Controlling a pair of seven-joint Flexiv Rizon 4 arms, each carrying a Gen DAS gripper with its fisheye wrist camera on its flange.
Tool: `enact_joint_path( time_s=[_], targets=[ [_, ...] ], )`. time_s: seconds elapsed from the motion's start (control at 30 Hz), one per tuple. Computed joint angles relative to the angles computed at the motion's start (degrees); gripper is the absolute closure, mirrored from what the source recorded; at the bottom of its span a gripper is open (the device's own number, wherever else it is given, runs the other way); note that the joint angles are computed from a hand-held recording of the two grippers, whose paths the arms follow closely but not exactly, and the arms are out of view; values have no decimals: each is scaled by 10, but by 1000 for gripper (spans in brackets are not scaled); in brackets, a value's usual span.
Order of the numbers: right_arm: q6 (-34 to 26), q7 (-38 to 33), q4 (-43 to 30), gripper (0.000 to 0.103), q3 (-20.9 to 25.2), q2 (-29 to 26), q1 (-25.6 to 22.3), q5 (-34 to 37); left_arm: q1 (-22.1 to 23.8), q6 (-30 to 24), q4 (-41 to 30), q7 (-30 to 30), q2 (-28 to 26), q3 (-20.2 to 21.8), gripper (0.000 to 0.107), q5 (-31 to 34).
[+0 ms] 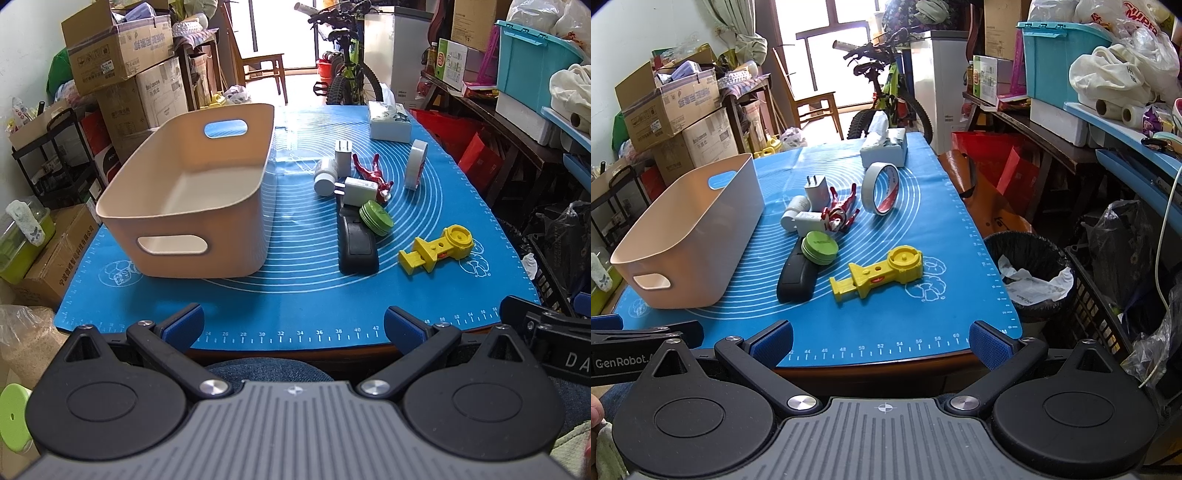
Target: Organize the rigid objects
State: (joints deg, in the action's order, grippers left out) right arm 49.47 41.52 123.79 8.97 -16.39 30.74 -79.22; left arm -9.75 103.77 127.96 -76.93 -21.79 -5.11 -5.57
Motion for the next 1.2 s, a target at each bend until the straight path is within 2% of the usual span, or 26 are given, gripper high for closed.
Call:
enact_joint_path(
  time_s=[0.13,0.27,0.43,0.53,0.63,0.73,0.87,0.93,1.1,1.2],
  targets=[
    [-2,-5,-2,3,1,3,0,7,16,7,-2,-2,7,-11,5,4],
    [5,-2,-5,3,0,9,-4,4,46,-8,-16,-2,14,-33,5,6],
    [-3,-19,-23,3,-3,7,-5,19,12,-60,-71,4,8,22,5,-17],
    [-4,-23,-38,3,-8,2,-8,26,-61,-109,-132,-26,-13,124,5,-17],
    [-8,-26,-57,3,-15,-8,-8,31,-47,-116,-174,-44,-32,131,5,-17],
    [1,-26,-73,3,-25,-22,-12,28,-52,-134,-225,-62,-59,158,5,-8],
    [9,-24,-94,3,-37,-44,-15,37,-5,-173,-282,-48,-87,127,5,-8],
    [-5,-39,-109,3,-41,-58,-11,55,14,-193,-309,-36,-101,113,5,-8],
    [-22,-75,-142,3,-54,-91,-3,102,30,-263,-392,-9,-150,115,5,14],
    [-19,-73,-155,3,-66,-108,-1,122,54,-282,-423,9,-175,93,5,5]
  ],
)
